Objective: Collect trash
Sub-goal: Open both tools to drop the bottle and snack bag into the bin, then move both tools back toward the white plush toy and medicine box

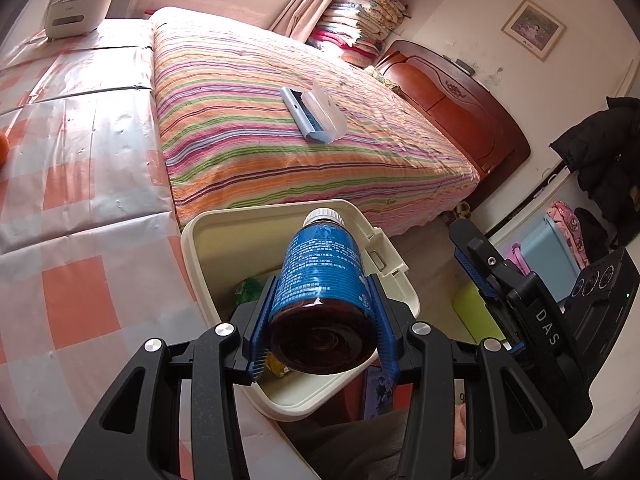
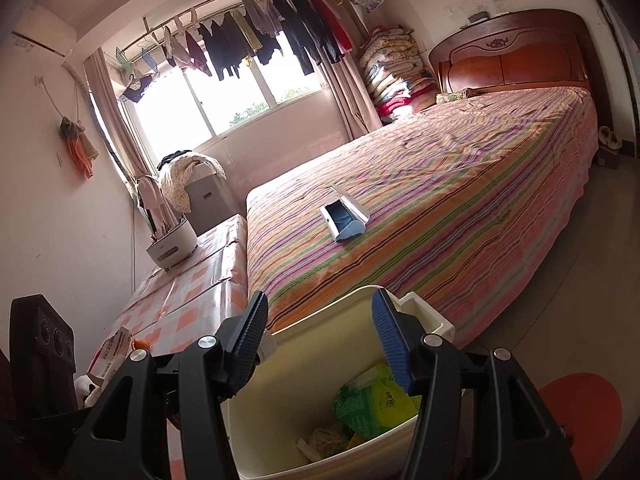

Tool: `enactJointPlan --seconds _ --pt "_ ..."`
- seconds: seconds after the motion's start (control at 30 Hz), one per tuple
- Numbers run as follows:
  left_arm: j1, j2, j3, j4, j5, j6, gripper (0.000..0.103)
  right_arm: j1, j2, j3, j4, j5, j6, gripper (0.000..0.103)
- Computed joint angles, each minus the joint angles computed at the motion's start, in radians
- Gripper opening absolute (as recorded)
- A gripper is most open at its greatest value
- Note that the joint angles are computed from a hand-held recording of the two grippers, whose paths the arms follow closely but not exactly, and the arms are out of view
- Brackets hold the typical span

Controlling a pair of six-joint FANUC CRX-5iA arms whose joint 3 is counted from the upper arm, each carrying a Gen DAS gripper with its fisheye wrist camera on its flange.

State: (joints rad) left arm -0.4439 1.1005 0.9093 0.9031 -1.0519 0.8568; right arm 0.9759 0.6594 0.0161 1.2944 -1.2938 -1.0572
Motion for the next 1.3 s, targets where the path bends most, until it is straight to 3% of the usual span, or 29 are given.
enactJointPlan --seconds 0.43,0.5,0.67,0.8,0.93,1.1,1.3 --pt "-0.009 0.037 0.069 -0.038 -0.029 0.039 0.043 -0.003 -0.004 -0.009 0.012 0.010 -0.016 0.053" --pt "-0.009 0.036 0.068 -0.040 -0.021 0.044 0.050 -0.005 -0.004 -0.009 0.016 0.016 -0.018 0.053" --pt "-0.012 -0.028 -0.051 -0.001 0.070 -0.006 0.078 -0.005 -0.003 -0.008 0.018 0.019 -0.014 0.053" --pt "-0.006 -0.056 -0.081 -0.020 0.102 0.002 0.082 -0.005 -0.005 -0.015 0.028 0.023 -0.029 0.053" --pt "0.002 -0.143 -0.212 0.013 0.218 -0.066 0.085 -0.015 -0.005 -0.015 0.050 0.062 -0.042 0.053" --pt "0.034 -0.207 -0.290 0.033 0.300 -0.092 0.088 -0.032 0.021 0.029 0.071 0.114 0.005 0.053" --pt "0.103 -0.248 -0.301 -0.073 0.379 -0.020 0.089 -0.046 0.053 0.082 0.089 0.183 0.048 0.053"
